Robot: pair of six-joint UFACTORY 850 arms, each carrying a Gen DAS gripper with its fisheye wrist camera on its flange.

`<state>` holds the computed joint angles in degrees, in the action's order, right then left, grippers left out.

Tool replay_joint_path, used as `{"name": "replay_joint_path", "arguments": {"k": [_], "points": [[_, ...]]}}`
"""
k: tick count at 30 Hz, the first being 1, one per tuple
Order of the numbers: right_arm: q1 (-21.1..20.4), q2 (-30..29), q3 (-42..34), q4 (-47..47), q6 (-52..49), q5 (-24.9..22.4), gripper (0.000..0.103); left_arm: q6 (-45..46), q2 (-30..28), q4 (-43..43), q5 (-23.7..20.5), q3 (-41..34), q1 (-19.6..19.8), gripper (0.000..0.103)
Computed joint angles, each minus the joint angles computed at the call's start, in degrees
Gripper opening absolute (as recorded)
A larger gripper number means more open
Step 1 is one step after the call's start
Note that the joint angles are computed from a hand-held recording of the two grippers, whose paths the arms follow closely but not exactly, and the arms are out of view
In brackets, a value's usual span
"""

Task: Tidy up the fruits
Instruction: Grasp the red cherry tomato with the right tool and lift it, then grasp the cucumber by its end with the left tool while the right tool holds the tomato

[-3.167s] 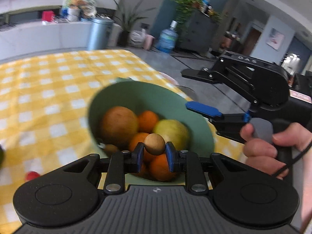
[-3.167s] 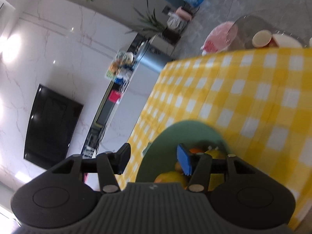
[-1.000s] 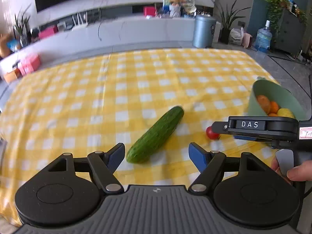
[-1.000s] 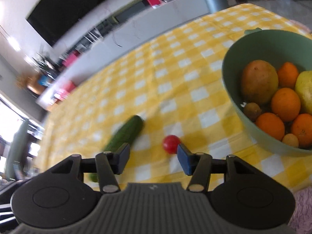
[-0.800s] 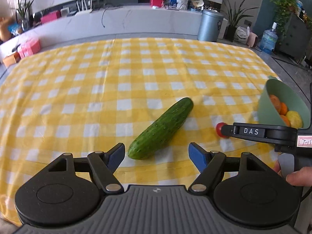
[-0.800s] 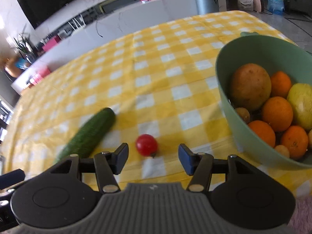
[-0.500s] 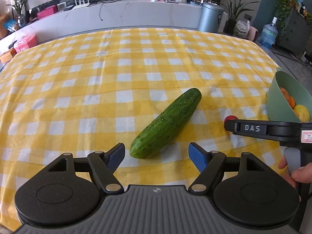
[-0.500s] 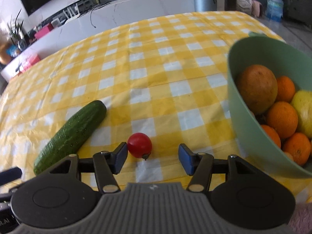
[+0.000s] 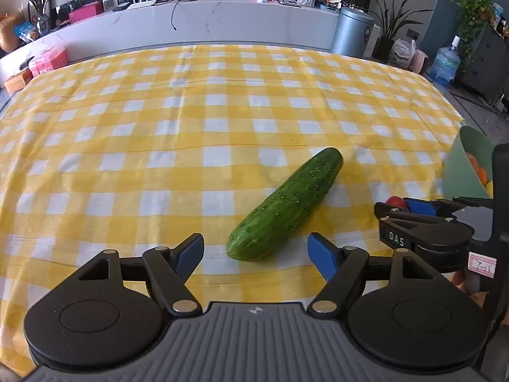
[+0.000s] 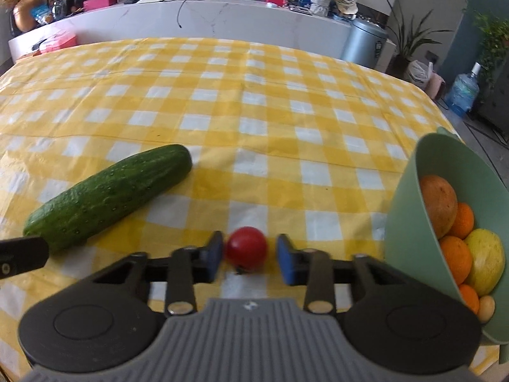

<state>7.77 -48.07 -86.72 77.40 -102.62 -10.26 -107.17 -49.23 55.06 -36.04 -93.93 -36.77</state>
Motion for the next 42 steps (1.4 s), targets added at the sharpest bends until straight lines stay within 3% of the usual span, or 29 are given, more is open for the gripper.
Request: {"name": "replay_joint_path", "arguments": {"k": [7, 10, 12, 16, 23, 26, 29, 36, 38, 39, 40, 42], "points": [[-0.2, 0.4, 0.5, -1.1, 1.2, -0.2, 0.024, -3.2, 0.1, 3.3, -0.4, 0.6, -0.1, 0.087], [-0.5, 0.8, 0.8, -0.7, 1.5, -1.1, 0.024, -11.6, 0.6, 15.4, -3.4, 2.3, -1.1, 0.086], [-0.7, 0.9, 0.8, -0.4, 2.0, -1.8, 0.024, -11.4, 1.0, 21.2, -3.8, 3.1, -1.2, 0.086], [-0.8, 1.0, 1.0, -0.7, 3.7, -1.9, 0.024, -3.6, 2.1, 26.4, 4.5, 4.6, 0.7, 0.086], [-1.0, 0.8, 0.4, -5.7, 9.7, -3.5, 0.024, 16.8, -1.2, 15.3, 10.3, -0.1, 2.5, 0.086], [-1.0, 0.9, 0.6, -5.1, 8.8, -3.7, 0.024, 25.4, -4.2, 8.5, 6.1, -4.2, 2.4, 0.086], [-1.1, 0.9, 0.6, -5.2, 8.9, -4.0, 0.024, 33.4, -6.9, 1.9, 5.2, -7.8, 3.0, 0.086], [-1.2, 0.6, 0.1, -8.3, 12.8, -4.4, 0.023, 33.1, -8.2, -0.5, 5.2, -9.7, 3.7, 0.086], [-1.2, 0.5, 0.0, -9.7, 14.7, -4.0, 0.023, 30.5, -8.0, -0.4, 6.6, -9.3, 4.1, 0.076], [-1.3, 0.4, -0.1, -9.9, 15.2, -4.0, 0.023, 29.7, -7.5, -1.8, 8.9, -8.6, 4.7, 0.059], [-1.3, 0.4, -0.1, -9.9, 15.3, -4.1, 0.023, 29.5, -6.9, -3.9, 11.8, -7.7, 5.3, 0.054], [-1.3, 0.4, -0.2, -10.1, 15.6, -4.0, 0.023, 29.6, -6.9, -5.8, 11.7, -8.1, 5.3, 0.054]]}}
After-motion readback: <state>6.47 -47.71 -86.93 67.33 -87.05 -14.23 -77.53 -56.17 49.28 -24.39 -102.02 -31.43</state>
